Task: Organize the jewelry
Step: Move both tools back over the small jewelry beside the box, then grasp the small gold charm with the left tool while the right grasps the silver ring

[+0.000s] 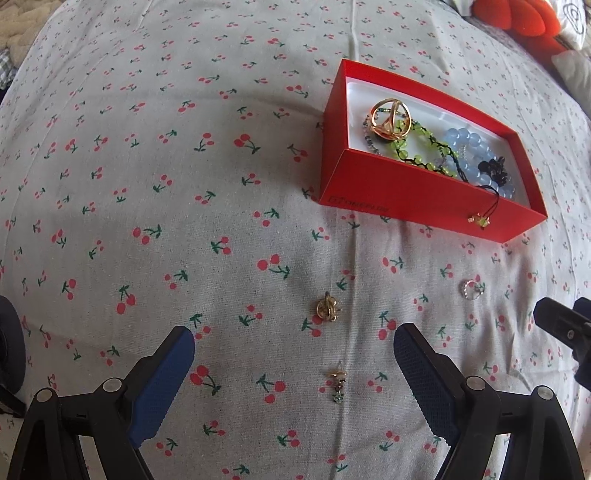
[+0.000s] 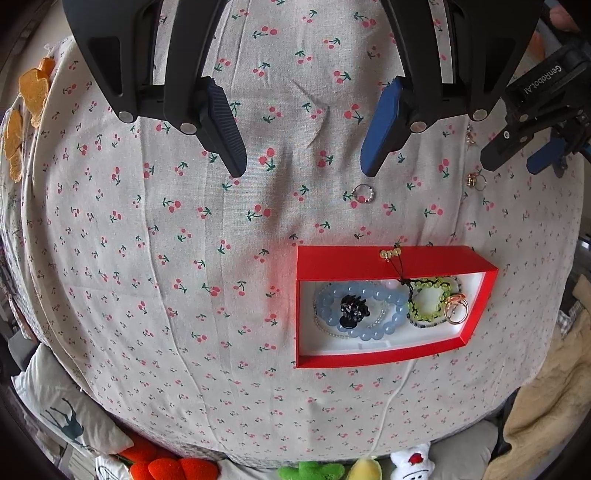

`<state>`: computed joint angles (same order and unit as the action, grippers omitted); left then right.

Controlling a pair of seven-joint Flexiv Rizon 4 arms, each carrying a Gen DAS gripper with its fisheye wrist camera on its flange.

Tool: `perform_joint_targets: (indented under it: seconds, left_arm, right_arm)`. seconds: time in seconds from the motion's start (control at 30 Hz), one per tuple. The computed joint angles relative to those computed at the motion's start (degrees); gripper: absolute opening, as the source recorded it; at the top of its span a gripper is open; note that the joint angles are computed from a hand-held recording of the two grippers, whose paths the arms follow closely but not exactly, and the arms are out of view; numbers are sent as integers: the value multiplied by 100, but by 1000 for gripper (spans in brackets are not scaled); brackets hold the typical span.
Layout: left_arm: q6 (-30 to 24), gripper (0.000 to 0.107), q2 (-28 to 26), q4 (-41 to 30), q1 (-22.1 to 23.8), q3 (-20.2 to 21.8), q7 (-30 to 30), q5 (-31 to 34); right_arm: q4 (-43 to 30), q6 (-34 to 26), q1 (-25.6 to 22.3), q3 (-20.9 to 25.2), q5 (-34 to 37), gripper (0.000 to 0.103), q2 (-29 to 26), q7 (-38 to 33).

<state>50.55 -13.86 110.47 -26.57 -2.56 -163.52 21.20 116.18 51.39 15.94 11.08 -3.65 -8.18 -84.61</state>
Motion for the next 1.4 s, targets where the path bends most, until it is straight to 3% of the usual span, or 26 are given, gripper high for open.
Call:
perform_joint_targets:
  seconds: [0.2,0.37,0.43,0.5,0.6,0.8,1.0,1.17,1.4]
  left_arm:
    - [1201,88,20,483,109,81,-215,-110]
    - [1948,69,-33,689,78,245,-396,-114]
    - [2060,50,-95,701,70,273,-374,-166]
    - [2177,41,-183,714,86,278,-267,-274]
    - [2157,30,-286,690,50,310,-108,-427]
    - [1987,24,-437,506,-102,456,27,-434]
    - [1400,11,-579,141,-241,550,100,-188]
    - [1698,11,-443,284,-227,589,-164,-47]
    - [1490,11,-114,274,-215,540,-345,402]
  right_arm:
    - [23,-51,50,33,-28,68,-73,-93]
    - [-4,-61,56,38,35,68,-122,-97]
    - [-18,-59,52,40,67,68,-141,-102]
    - [-39,-78,43,46,116,68,-162,-133]
    - [-61,-97,37,45,146,68,-188,-156]
    - [-92,-90,15,43,205,68,-223,-184]
    - [-144,-82,-15,13,247,68,-267,-91]
    - [-191,-69,-79,37,454,68,-279,-100]
    - [-327,-128,-92,141,898,68,-481,-198]
